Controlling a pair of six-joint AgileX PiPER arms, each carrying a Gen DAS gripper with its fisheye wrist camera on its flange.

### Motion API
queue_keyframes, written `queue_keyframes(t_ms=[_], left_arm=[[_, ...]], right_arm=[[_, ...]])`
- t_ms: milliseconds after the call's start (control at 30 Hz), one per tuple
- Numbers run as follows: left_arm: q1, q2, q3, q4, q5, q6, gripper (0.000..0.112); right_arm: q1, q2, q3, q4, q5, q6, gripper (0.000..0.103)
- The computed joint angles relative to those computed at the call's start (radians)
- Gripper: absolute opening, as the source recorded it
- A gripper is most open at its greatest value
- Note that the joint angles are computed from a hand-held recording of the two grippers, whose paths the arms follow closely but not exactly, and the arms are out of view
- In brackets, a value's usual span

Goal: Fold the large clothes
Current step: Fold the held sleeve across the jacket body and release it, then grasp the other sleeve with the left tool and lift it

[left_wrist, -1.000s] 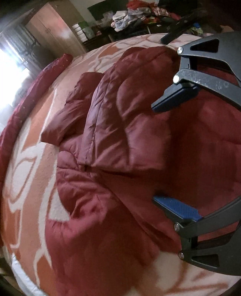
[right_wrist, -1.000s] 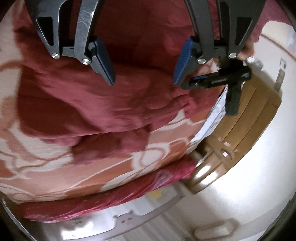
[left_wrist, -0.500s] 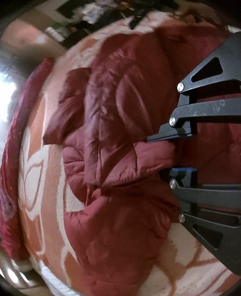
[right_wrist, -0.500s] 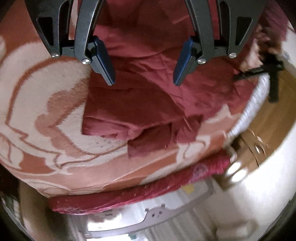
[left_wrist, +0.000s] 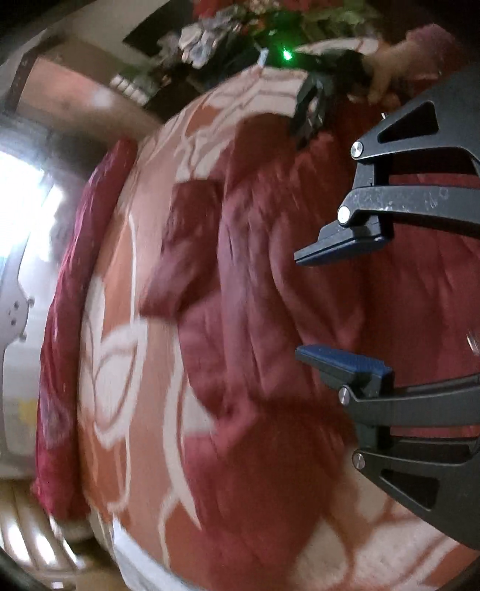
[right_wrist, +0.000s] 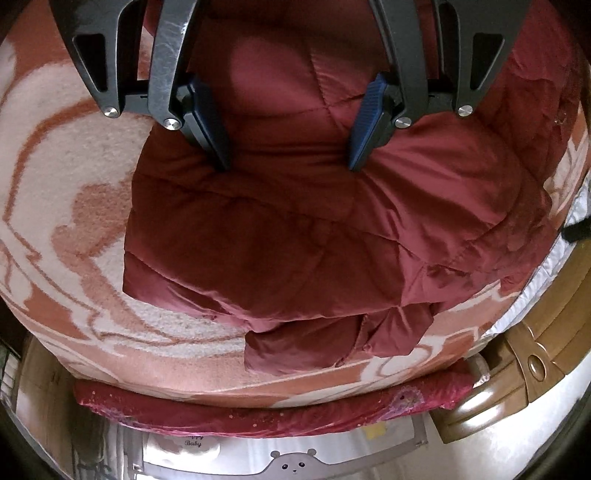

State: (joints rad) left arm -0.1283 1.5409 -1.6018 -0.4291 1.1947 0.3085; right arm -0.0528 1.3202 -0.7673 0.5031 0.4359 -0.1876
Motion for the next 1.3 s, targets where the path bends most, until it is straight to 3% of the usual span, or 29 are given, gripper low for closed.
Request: queue_keyframes(t_ms=[100, 167, 300, 467, 500, 600, 900, 1033, 1300], left_arm=[[-0.145, 0.083, -0.026, 0.138, -0.064, -0.09, 0.043], [-0.211, 0.132, -0.021, 0.257, -0.079, -0.158, 0.043], [-0.235, 0.132, 0.061, 0.304, -0.158, -0.173, 0.044], [-0.221, 0.134, 0.058, 0.279, -0.158, -0.157, 0.045], [-0.197, 0.136, 0.067, 0.25, -0.161, -0.123, 0.045], [-0.16, 0.133, 0.088, 0.191, -0.168, -0.056, 0.045], [0.072, 0.06, 0.126, -0.072, -0.061, 0.096, 0.045], [0.217, 0.036, 0.127, -0.134, -0.023, 0.149, 0.051], [0.455, 0.11, 0.089, -0.169, -0.003, 0.15, 0.052]], right_arm=[[0.014, -0.003, -0.023, -0.086, 0.027, 0.086, 0.066], [0.037, -0.031, -0.05, -0.208, 0.069, 0.228, 0.066], [0.117, -0.109, -0.085, -0.312, 0.057, 0.347, 0.066], [0.208, 0.068, -0.215, -0.372, 0.103, 0.403, 0.067], [0.202, 0.127, -0.221, -0.345, 0.104, 0.382, 0.072], [0.159, 0.147, -0.158, -0.155, 0.01, 0.2, 0.074], [0.154, 0.161, -0.184, -0.174, 0.024, 0.206, 0.075], [0.164, 0.102, -0.176, -0.218, 0.051, 0.284, 0.075], [0.161, -0.07, -0.12, -0.105, 0.093, 0.201, 0.075]])
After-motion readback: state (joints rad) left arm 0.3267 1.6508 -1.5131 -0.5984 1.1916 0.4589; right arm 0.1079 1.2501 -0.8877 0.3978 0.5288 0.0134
